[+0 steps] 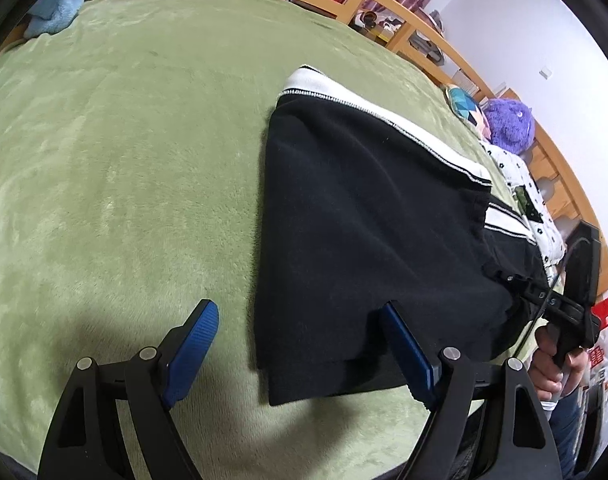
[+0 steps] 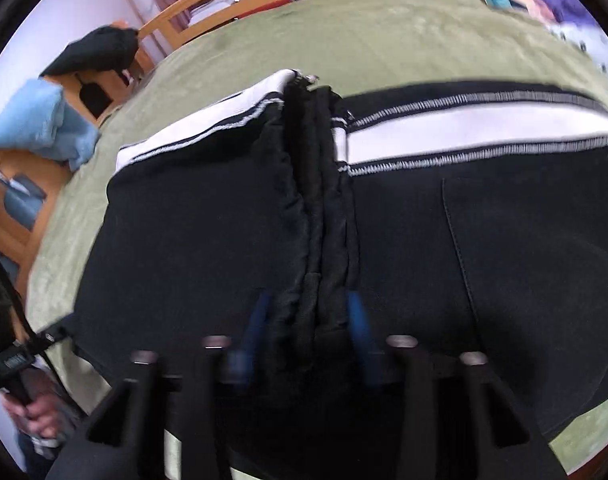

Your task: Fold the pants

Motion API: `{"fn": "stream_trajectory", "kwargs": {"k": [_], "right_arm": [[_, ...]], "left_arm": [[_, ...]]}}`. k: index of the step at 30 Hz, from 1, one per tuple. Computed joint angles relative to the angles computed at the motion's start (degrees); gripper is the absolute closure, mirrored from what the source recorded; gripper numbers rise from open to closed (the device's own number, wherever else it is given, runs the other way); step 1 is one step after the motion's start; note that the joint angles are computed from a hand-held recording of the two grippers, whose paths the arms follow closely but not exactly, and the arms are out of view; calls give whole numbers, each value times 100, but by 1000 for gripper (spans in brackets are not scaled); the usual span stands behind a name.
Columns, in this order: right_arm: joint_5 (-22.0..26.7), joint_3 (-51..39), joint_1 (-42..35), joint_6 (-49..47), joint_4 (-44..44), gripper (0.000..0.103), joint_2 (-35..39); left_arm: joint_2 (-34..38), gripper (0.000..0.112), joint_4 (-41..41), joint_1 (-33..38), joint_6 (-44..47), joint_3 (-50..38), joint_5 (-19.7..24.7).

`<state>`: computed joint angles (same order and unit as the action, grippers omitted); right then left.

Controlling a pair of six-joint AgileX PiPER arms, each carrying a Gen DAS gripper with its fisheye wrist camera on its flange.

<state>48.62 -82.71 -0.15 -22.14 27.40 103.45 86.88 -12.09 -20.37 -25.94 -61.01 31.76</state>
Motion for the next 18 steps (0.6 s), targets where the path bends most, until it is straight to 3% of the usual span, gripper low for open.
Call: {"fn": "stream_trajectory", "kwargs": {"k": [3,5,8,12,13,16,18], "right_arm": [[134,401,-547,-1009,1309,84,-560],[260,600,-743,-1270,1601,84,-877],[-74,923,-715,-1050,1062,84,-1029],[19,1002,-741,-509,847,73,-521],[-35,1097,-744,-601,932,73,-597],[-278,1419,-761,-758,891,60,-1099],[-535,1776,-822,-869,917,57,-1461]], "left_arm": [[-140,30,62,-53,-94,28,-11],[-229,30,-125,-17,95,71,-89],[-188,30,-678,89,559,140,-232],[235,31,-1169,129,885,9,-309],[331,31,-1324,119,1009,-9,-336],[518,31,-1278,-44,895,-63,-620],[598,38,-1155,-124,700,-78,-823]]}}
